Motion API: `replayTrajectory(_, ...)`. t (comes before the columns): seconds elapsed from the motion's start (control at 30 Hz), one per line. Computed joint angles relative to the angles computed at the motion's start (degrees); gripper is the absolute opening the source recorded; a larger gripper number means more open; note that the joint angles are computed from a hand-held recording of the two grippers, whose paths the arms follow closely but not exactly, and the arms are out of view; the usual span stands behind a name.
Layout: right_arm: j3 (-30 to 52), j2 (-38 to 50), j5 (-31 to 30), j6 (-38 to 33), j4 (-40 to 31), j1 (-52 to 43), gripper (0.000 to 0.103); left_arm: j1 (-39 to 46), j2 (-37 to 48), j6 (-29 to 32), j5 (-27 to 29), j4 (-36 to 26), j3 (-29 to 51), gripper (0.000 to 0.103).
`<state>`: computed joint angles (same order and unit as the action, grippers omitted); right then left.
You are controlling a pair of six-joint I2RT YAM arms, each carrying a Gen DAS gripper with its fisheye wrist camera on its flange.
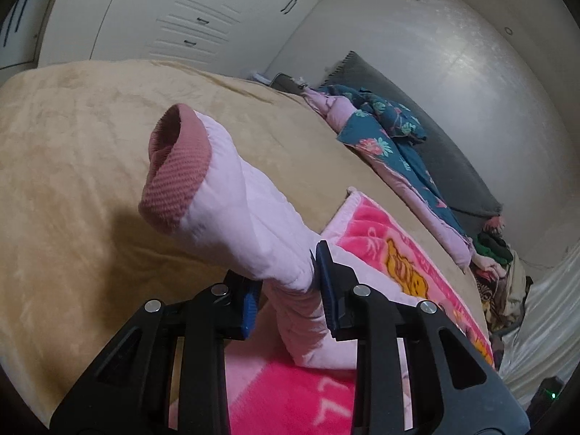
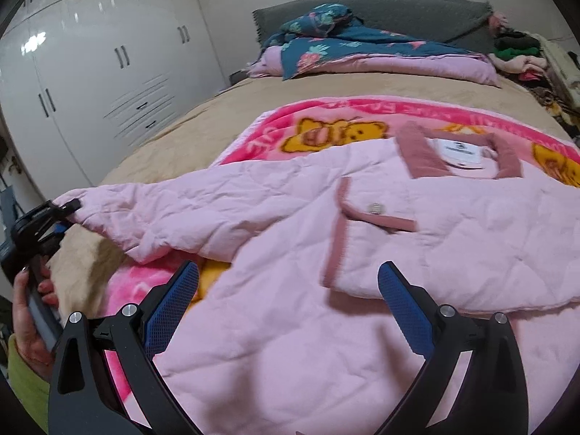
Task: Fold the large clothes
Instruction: 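Lift the held sleeve up with the left tool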
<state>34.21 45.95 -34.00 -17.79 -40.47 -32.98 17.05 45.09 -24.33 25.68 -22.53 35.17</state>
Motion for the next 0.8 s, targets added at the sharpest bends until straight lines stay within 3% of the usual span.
replayTrajectory(0.43,2.6,3.1,-8.3,-13.2,-6.7,-16.1,0.099,-7.4,-7.6,-1.1,-4.7,-3.0,-0.2,0.018)
replayTrajectory(0.8,8.4,6.0,-15.3,-24.7,-16.3,-28.1,0.099,-18.6,-9.0,-4.4,-13.2,-5.3,2.7,0.015)
